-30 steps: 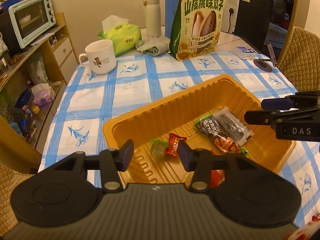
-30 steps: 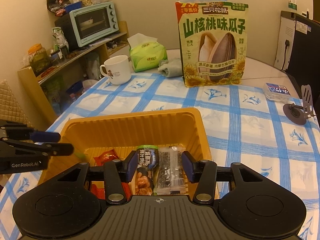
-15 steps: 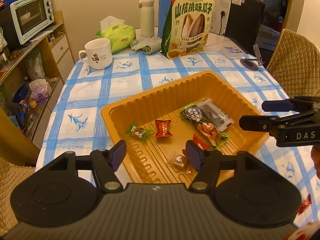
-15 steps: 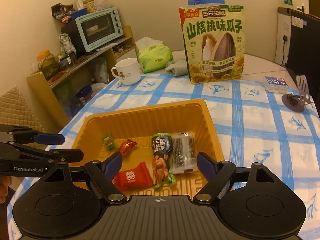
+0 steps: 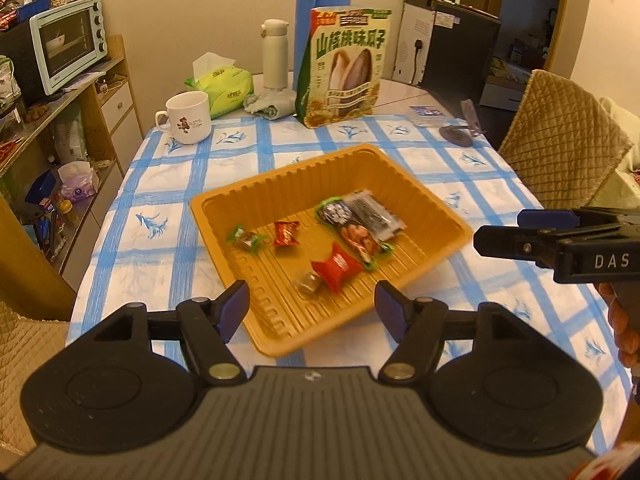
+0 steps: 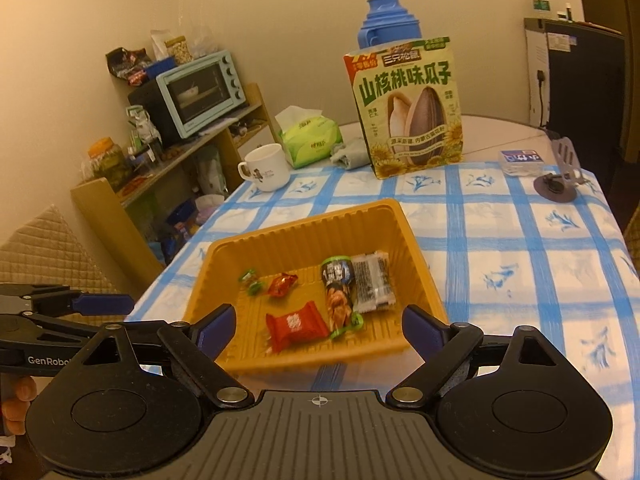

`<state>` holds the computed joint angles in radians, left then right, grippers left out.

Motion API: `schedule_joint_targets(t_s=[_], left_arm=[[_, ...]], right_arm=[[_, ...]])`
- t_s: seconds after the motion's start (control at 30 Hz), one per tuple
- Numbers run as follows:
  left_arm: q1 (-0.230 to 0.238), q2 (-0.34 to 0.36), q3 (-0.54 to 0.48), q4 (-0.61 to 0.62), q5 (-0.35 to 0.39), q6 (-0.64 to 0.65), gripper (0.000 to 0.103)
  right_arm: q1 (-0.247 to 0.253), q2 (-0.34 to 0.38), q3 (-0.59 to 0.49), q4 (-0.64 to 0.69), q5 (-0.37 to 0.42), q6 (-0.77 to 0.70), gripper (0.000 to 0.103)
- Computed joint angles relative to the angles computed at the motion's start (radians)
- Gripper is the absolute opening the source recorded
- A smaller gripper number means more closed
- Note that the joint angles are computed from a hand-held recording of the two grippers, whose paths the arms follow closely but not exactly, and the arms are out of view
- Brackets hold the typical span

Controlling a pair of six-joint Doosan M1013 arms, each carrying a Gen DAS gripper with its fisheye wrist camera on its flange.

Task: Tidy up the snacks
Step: 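Withdraw both open grippers from the basket toward the remaining red candies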

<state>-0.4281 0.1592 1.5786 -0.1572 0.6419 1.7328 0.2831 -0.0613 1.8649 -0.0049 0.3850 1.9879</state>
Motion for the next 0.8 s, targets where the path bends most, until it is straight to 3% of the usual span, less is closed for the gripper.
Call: schedule_joint_targets(t_s=[0.53,0.8], left_arm=[[-0.084,-0.154,0.165,-0.007,0.014,-0.023,0.067],[-0.129,-0.202,0.223,0.011,0.03,-0.073,0.067]], right_arm=[[0.079,-0.189,0.147,-0.17,0.093,0.221,0.09],[0.106,-0.259,0.208,-0.167,0.153,0.241,0.09]])
